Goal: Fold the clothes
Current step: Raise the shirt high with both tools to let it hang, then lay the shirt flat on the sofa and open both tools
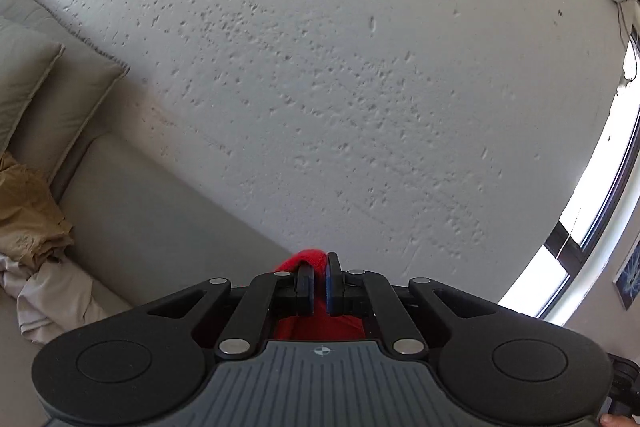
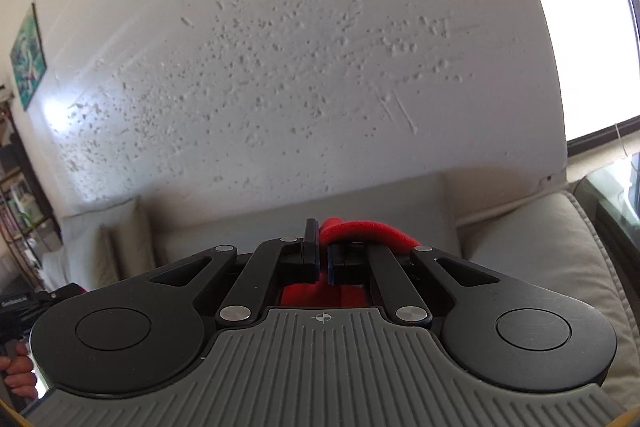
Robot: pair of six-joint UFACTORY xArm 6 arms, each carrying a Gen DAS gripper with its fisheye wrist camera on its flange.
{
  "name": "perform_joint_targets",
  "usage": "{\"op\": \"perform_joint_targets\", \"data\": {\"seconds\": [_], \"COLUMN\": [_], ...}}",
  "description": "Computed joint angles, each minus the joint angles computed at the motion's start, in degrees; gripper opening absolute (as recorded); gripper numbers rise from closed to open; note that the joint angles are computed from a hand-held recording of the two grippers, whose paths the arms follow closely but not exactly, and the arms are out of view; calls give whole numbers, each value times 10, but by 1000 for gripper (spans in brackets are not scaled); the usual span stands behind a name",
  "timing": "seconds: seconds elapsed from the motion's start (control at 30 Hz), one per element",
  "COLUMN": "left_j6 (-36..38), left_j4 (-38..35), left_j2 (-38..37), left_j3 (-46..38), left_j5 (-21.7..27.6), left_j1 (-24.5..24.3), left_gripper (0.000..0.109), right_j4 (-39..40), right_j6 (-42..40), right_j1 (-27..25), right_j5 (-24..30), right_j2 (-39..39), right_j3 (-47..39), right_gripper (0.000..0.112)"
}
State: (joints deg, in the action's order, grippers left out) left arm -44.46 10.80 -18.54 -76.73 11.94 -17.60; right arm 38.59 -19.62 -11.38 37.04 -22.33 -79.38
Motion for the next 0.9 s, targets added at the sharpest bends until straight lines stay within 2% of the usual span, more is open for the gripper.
{"op": "perform_joint_targets", "data": {"seconds": [0.13, 0.23, 0.33, 0.37, 0.47, 0.57, 0.73, 0.83, 0.9], "left_j6": [-26, -61, -152, -197, -278, -303, -310, -277, -277], "left_j4": [88, 137, 220, 265, 318, 313, 225, 168, 166], "left_j2": [8, -18, -60, -77, -133, -189, -297, -349, -376], "left_j3": [-31, 14, 107, 142, 260, 360, 497, 535, 546], "left_j5": [-65, -94, -102, -94, -76, -34, 40, 95, 121], "left_j1": [12, 13, 17, 18, 14, 0, -18, -36, -49], "left_gripper": [3, 3, 3, 3, 3, 3, 3, 3, 3], "right_j4": [59, 91, 131, 141, 160, 162, 140, 107, 86], "right_j6": [-85, -140, -172, -175, -171, -133, -66, -37, -16], "right_j1": [31, 38, 25, 21, 13, 9, 2, 0, -3], "right_j5": [-83, -98, -78, -69, -54, -41, -7, 11, 22], "right_j2": [56, 33, -9, -25, -74, -111, -182, -227, -257], "right_j3": [-86, -76, 6, 46, 185, 306, 453, 514, 541], "right_gripper": [3, 3, 3, 3, 3, 3, 3, 3, 3]}}
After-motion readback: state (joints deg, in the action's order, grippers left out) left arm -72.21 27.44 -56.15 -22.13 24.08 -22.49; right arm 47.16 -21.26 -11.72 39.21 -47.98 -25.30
